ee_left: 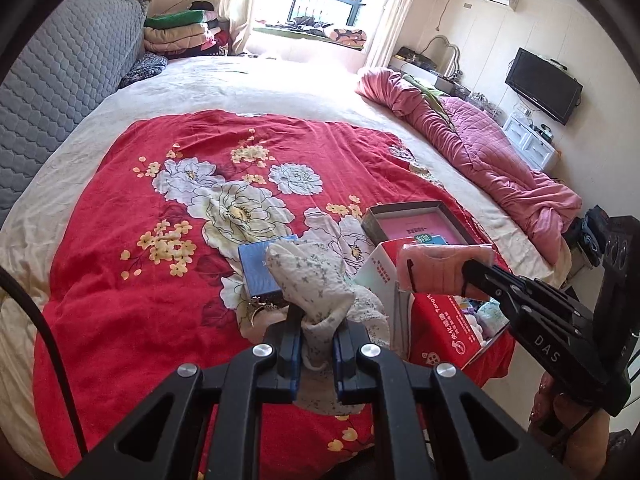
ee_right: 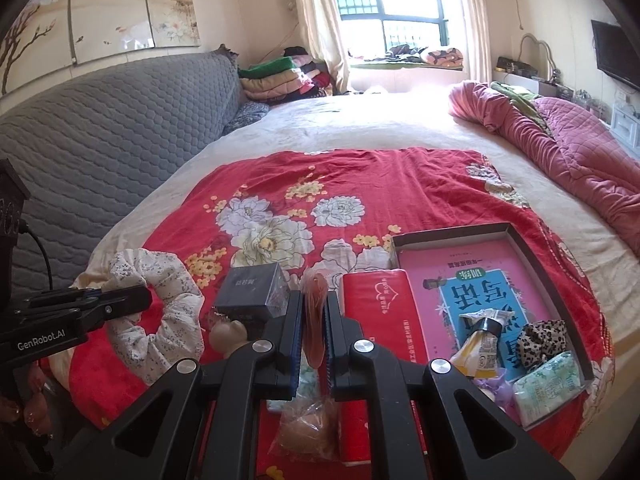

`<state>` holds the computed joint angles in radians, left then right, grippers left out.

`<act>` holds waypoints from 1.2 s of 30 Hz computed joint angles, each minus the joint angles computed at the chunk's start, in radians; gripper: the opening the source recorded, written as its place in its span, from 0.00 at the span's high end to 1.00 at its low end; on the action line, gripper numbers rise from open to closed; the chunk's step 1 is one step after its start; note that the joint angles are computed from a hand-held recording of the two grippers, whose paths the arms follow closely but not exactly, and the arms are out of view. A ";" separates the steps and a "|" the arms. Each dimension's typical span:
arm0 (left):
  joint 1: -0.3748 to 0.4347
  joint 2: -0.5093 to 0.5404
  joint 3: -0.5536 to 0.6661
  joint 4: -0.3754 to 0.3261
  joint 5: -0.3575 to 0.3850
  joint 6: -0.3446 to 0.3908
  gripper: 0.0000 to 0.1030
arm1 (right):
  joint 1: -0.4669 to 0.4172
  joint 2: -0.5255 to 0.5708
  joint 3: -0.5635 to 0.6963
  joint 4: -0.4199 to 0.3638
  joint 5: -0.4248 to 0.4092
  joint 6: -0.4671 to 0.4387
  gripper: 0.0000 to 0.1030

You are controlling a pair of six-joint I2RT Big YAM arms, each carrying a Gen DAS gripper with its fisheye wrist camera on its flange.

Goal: Organize soft objects
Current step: 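Carry the scrunchie and pink fabric item over the pink box tray with both tools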

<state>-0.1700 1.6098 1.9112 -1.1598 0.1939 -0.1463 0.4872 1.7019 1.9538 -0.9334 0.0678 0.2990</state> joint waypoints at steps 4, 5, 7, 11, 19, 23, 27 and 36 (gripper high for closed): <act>-0.028 0.003 0.016 -0.005 -0.004 0.008 0.88 | -0.010 -0.034 -0.032 0.014 0.022 0.006 0.91; -0.038 0.006 0.023 -0.008 -0.009 0.012 0.88 | -0.014 -0.045 -0.043 0.020 0.026 0.009 0.91; -0.053 0.010 0.034 -0.010 -0.016 0.015 0.88 | -0.024 -0.068 -0.067 0.032 0.036 0.014 0.91; -0.084 0.016 0.053 -0.005 -0.017 0.017 0.88 | -0.048 -0.116 -0.115 0.050 0.058 0.019 0.91; -0.155 0.067 0.134 -0.027 -0.041 0.031 0.88 | -0.125 -0.218 -0.229 0.085 0.084 0.061 0.91; -0.187 0.101 0.177 -0.035 -0.040 0.028 0.88 | -0.166 -0.266 -0.285 0.105 0.085 0.079 0.91; -0.217 0.141 0.225 -0.044 -0.038 0.031 0.88 | -0.198 -0.297 -0.323 0.112 0.091 0.091 0.91; -0.276 0.259 0.366 -0.088 -0.033 0.043 0.88 | -0.235 -0.324 -0.373 0.122 0.096 0.113 0.91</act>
<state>-0.4458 1.8691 2.2773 -1.2477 0.1608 -0.1037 0.2526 1.3774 1.5805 -0.8109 0.1637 0.4121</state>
